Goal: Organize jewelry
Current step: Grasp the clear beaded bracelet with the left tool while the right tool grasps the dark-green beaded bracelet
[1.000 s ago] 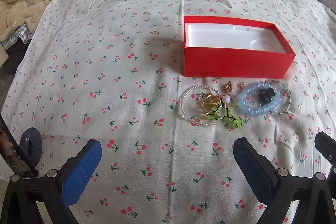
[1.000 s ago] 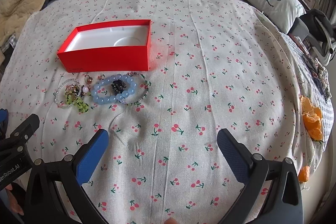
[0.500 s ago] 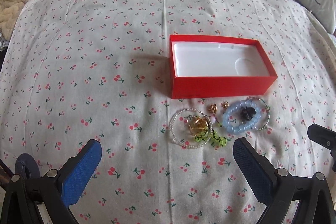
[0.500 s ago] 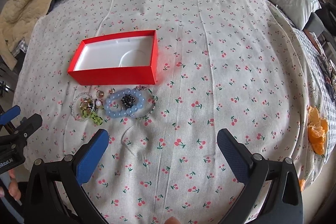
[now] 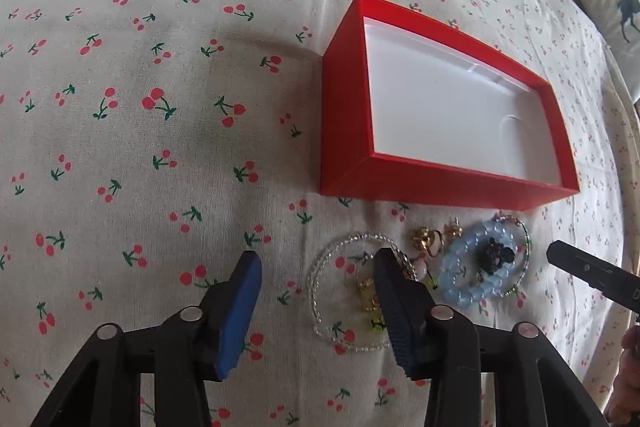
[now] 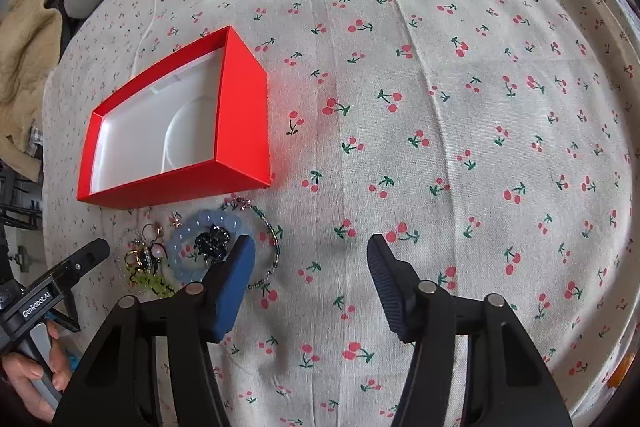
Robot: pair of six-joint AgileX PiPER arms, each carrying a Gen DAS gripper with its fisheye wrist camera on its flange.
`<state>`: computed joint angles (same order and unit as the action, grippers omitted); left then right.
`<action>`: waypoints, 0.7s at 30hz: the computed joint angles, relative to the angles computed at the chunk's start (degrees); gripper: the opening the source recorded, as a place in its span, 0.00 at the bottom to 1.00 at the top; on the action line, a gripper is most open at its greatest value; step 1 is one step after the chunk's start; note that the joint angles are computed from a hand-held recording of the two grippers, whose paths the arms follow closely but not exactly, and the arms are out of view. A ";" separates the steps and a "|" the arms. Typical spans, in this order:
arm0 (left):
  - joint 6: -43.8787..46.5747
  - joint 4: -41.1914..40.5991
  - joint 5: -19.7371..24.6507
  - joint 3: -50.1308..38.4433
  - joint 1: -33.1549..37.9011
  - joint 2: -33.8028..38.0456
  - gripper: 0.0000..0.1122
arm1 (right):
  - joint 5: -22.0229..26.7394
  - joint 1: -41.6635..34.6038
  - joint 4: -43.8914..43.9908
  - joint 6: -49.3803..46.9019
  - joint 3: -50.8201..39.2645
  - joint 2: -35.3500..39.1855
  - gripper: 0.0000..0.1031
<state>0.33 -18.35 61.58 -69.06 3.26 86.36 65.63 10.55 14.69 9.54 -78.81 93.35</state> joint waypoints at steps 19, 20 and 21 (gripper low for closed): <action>-2.36 8.14 1.10 -3.84 -5.99 5.65 0.16 | -2.77 6.60 -6.95 2.01 -2.56 4.20 0.34; -2.54 8.52 1.22 -3.92 -6.38 5.66 0.16 | -2.85 7.74 -8.77 2.75 -2.80 4.38 0.33; -2.67 8.61 1.29 -3.95 -6.66 5.63 0.16 | -2.91 8.89 -10.54 3.36 -3.11 4.65 0.32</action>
